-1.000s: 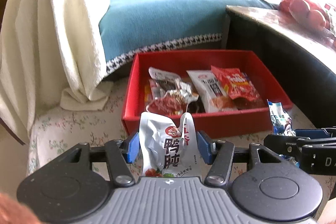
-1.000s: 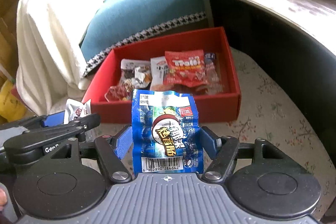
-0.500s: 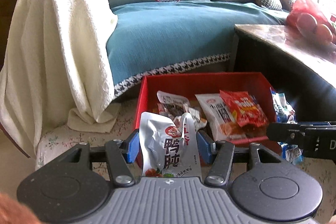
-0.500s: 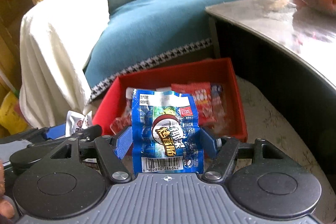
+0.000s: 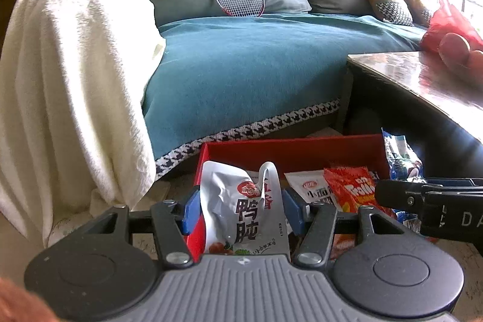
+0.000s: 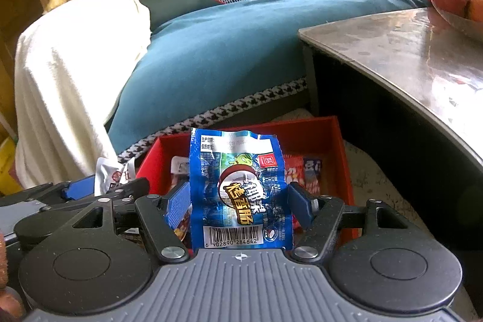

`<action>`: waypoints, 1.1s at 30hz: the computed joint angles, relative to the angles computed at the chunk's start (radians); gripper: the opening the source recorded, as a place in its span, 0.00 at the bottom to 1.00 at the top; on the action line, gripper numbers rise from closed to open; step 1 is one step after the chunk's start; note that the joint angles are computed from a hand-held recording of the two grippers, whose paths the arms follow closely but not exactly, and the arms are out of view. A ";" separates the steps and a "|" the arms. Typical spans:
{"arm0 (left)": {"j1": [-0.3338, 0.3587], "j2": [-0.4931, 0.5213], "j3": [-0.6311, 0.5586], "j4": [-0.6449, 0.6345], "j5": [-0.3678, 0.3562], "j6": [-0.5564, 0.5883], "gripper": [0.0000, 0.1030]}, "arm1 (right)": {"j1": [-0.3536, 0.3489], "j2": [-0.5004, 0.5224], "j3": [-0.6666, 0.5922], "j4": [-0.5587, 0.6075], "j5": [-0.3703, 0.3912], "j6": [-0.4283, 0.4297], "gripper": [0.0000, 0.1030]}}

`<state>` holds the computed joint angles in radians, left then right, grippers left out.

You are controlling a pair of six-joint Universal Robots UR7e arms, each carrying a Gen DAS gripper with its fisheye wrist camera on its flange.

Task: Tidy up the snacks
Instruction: 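Lift both held packets and carry them over the red box, then lower both packets into the red box and open both grippers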

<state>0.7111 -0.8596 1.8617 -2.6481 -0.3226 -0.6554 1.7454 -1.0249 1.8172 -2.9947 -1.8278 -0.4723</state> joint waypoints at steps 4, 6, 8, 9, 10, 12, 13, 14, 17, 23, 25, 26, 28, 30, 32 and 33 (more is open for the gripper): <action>0.013 0.023 -0.028 -0.029 0.003 0.039 0.48 | 0.000 0.012 -0.014 -0.003 -0.003 0.002 0.73; 0.017 0.032 -0.038 -0.042 0.004 0.054 0.48 | 0.002 0.017 -0.021 -0.003 -0.007 0.000 0.73; 0.021 0.041 -0.046 -0.057 0.002 0.069 0.48 | 0.002 0.023 -0.025 -0.009 -0.008 -0.001 0.73; 0.022 0.043 -0.049 -0.058 0.002 0.072 0.48 | 0.002 0.023 -0.026 -0.007 -0.007 -0.001 0.73; 0.023 0.045 -0.051 -0.058 0.002 0.074 0.48 | 0.002 0.026 -0.029 -0.007 -0.008 -0.001 0.73; 0.026 0.049 -0.057 -0.061 0.001 0.081 0.48 | 0.001 0.030 -0.033 -0.008 -0.010 0.000 0.73; 0.028 0.050 -0.060 -0.063 0.001 0.085 0.48 | 0.002 0.033 -0.034 -0.007 -0.012 -0.002 0.73; 0.029 0.053 -0.062 -0.065 0.003 0.087 0.48 | 0.002 0.035 -0.036 -0.007 -0.014 -0.002 0.73; 0.034 0.059 -0.070 -0.077 0.003 0.100 0.48 | 0.002 0.044 -0.046 -0.004 -0.021 -0.002 0.73; 0.042 0.070 -0.084 -0.078 0.003 0.106 0.48 | 0.002 0.062 -0.064 -0.003 -0.031 0.004 0.73; 0.045 0.072 -0.087 -0.079 0.003 0.108 0.48 | 0.002 0.068 -0.070 -0.002 -0.037 0.005 0.73; 0.046 0.074 -0.091 -0.079 0.003 0.110 0.48 | 0.002 0.070 -0.072 0.002 -0.040 0.004 0.73; 0.050 0.078 -0.098 -0.077 0.001 0.114 0.48 | 0.002 0.075 -0.077 0.005 -0.045 0.003 0.73; 0.054 0.081 -0.104 -0.074 -0.006 0.118 0.48 | 0.002 0.080 -0.082 0.007 -0.052 0.005 0.73; 0.058 0.084 -0.111 -0.064 -0.012 0.116 0.48 | 0.002 0.085 -0.088 0.012 -0.059 0.008 0.73; 0.060 0.085 -0.112 -0.062 -0.017 0.115 0.48 | 0.002 0.089 -0.093 0.015 -0.063 0.010 0.73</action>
<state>0.7712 -0.7747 1.7493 -2.7097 -0.3397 -0.5405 1.7476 -0.9361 1.7240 -2.9800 -1.8912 -0.4624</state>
